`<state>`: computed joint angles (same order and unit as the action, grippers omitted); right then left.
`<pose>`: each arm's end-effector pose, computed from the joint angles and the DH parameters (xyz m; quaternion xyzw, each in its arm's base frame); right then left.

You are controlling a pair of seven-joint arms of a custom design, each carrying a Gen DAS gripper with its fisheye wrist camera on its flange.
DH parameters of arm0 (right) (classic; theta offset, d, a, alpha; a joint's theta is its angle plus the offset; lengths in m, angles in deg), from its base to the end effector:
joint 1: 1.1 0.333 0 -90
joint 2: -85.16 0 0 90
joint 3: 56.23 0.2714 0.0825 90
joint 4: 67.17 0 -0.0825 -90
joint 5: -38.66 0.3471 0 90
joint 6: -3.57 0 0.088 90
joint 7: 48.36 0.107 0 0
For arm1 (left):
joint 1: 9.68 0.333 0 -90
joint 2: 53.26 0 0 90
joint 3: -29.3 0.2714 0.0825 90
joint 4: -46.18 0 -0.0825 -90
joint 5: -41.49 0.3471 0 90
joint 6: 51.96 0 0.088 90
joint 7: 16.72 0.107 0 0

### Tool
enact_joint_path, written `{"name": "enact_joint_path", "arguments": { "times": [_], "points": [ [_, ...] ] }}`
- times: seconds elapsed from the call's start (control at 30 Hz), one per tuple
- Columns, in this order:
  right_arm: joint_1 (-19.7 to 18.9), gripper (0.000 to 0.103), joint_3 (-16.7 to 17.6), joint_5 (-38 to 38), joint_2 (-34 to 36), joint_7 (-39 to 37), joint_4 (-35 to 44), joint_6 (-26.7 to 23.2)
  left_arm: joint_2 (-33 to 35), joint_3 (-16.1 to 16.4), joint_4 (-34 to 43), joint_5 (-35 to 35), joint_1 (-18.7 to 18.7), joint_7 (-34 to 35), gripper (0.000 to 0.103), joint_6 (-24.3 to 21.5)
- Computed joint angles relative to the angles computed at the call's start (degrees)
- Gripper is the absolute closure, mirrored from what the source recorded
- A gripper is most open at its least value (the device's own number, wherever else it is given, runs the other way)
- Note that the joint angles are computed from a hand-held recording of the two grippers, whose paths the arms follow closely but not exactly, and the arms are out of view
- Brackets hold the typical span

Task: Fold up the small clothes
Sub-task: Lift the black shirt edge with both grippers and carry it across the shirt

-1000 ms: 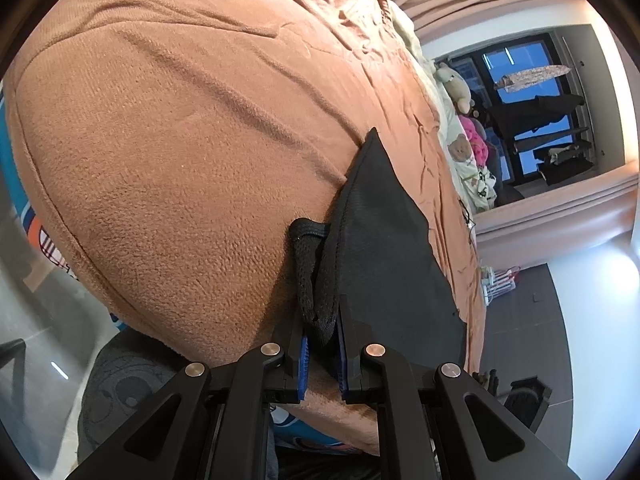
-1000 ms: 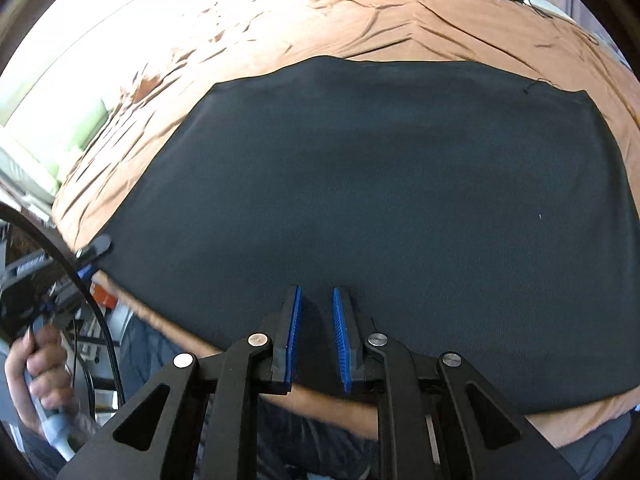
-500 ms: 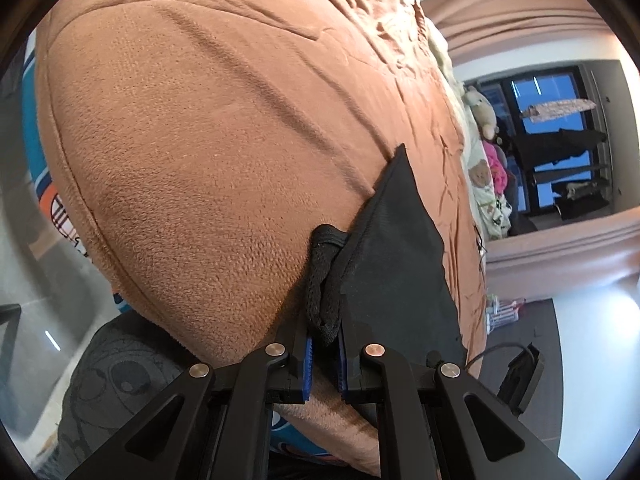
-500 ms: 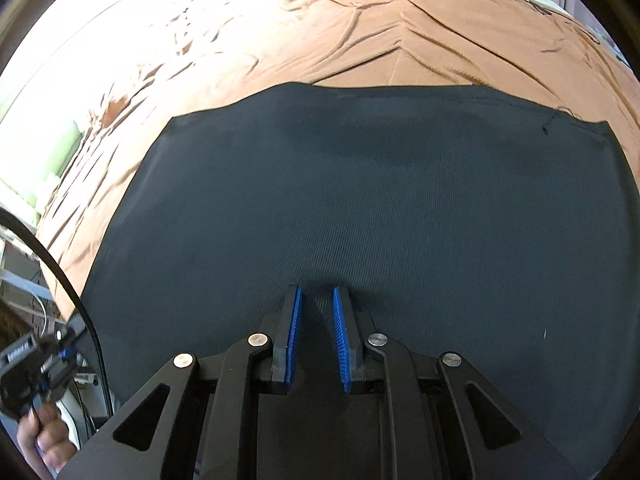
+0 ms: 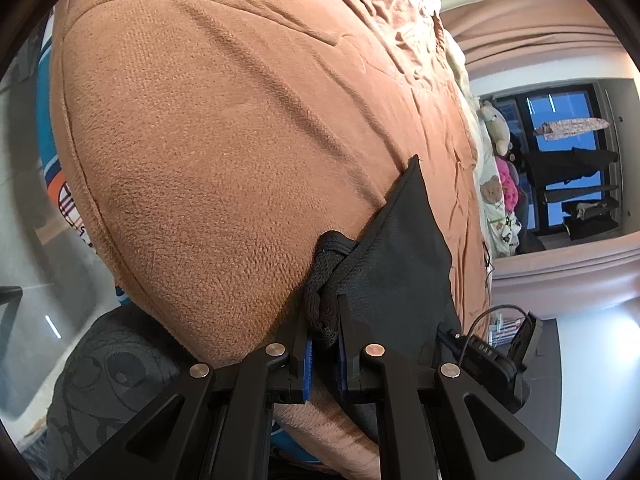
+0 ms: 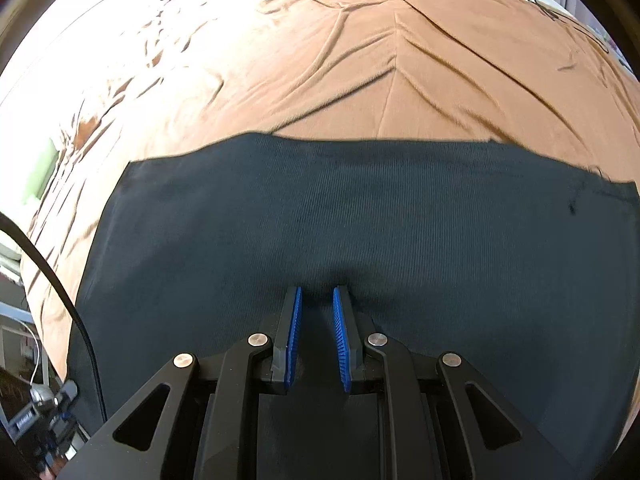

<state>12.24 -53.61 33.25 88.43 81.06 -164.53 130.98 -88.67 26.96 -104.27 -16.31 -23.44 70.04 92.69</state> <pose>0.5596 0.1563 0.5606 -0.5489 0.8021 -0.1088 0.2084 0.3738 -0.0997 0.4761 0.7723 -0.4708 0.3947 0.1616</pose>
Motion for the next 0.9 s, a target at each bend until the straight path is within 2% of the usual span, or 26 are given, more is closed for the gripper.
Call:
{"name": "enact_joint_path", "arguments": {
  "times": [0.3, 0.47, 0.9],
  "points": [
    [-0.5, 0.090, -0.7, -0.5, 8.6, 2.8, 9.6, -1.1, 0.0, 0.5, -0.2, -0.9, 0.1, -0.1, 0.094, -0.9],
    [-0.4, 0.090, -0.5, -0.5, 7.9, 2.7, 9.6, -2.1, 0.6, 1.1, 0.2, -2.6, -0.1, 1.5, 0.095, -1.1],
    [2.4, 0.090, 1.6, -0.7, -2.6, 2.7, -3.8, 0.3, 1.5, 1.9, 0.7, -6.8, 0.4, 7.0, 0.095, -3.0]
  ]
}}
